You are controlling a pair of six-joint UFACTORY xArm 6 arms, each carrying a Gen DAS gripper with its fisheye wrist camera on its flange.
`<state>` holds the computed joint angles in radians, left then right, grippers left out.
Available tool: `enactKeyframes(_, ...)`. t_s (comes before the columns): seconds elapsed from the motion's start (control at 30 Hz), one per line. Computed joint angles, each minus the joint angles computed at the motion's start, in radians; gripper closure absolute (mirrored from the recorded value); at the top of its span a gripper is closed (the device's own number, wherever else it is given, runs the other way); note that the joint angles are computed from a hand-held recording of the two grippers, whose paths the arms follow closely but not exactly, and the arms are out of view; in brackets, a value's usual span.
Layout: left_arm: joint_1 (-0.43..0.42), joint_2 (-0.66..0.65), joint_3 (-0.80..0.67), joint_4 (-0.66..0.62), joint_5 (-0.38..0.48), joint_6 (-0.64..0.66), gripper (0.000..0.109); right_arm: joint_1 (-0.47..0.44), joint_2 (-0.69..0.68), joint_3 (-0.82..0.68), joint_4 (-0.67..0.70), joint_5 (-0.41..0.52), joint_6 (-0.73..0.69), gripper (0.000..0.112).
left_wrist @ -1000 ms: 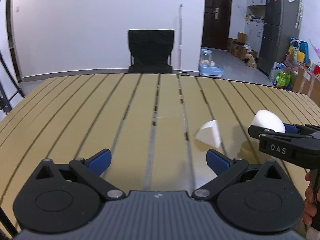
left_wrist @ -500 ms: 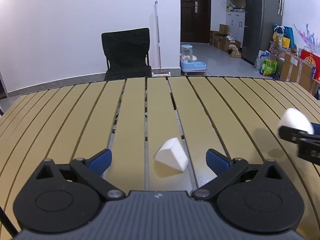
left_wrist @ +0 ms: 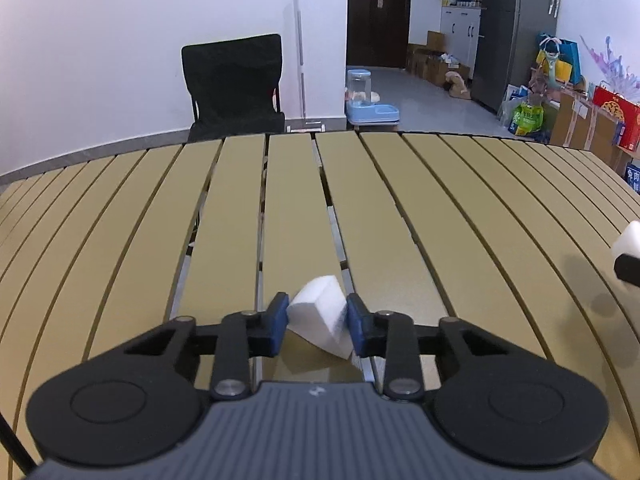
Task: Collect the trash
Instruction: 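Grasp the white foam wedge with the left gripper, then carry the foam wedge and foam puck down toward the black bin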
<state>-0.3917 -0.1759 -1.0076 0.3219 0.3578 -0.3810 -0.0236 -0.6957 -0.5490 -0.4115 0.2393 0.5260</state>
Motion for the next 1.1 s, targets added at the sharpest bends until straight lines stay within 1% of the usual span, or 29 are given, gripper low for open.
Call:
enactKeyframes(0.07, 0.001, -0.005, 0.004, 0.001, -0.005, 0.001, 0.080, 0.003, -0.007, 0.009, 0.007, 0.001, -0.004, 0.058)
enactKeyframes(0.2, -0.001, -0.027, 0.015, 0.049, -0.006, -0.030, 0.080, 0.010, 0.004, 0.004, 0.026, -0.001, -0.017, 0.058)
enactKeyframes(0.27, -0.011, -0.058, 0.035, 0.080, 0.002, -0.059, 0.080, 0.009, 0.010, -0.004, 0.055, -0.002, -0.042, 0.058)
enactKeyframes(0.33, -0.014, -0.079, 0.047, 0.082, 0.006, -0.063, 0.080, 0.011, 0.004, -0.004, 0.084, 0.000, -0.068, 0.058)
enactKeyframes(0.5, -0.026, -0.148, 0.080, 0.095, 0.034, -0.074, 0.080, 0.035, -0.041, 0.010, 0.088, 0.024, -0.061, 0.058)
enactKeyframes(0.63, -0.038, -0.218, 0.115, 0.122, 0.059, -0.094, 0.080, 0.065, -0.095, 0.020, 0.085, 0.061, -0.047, 0.058)
enactKeyframes(0.8, -0.048, -0.312, 0.162, 0.116, 0.101, -0.090, 0.080, 0.110, -0.159, 0.026, 0.069, 0.119, -0.015, 0.058)
enactKeyframes(1.1, -0.076, -0.498, 0.249, 0.129, 0.196, -0.106, 0.080, 0.233, -0.293, 0.041, 0.001, 0.256, 0.081, 0.058)
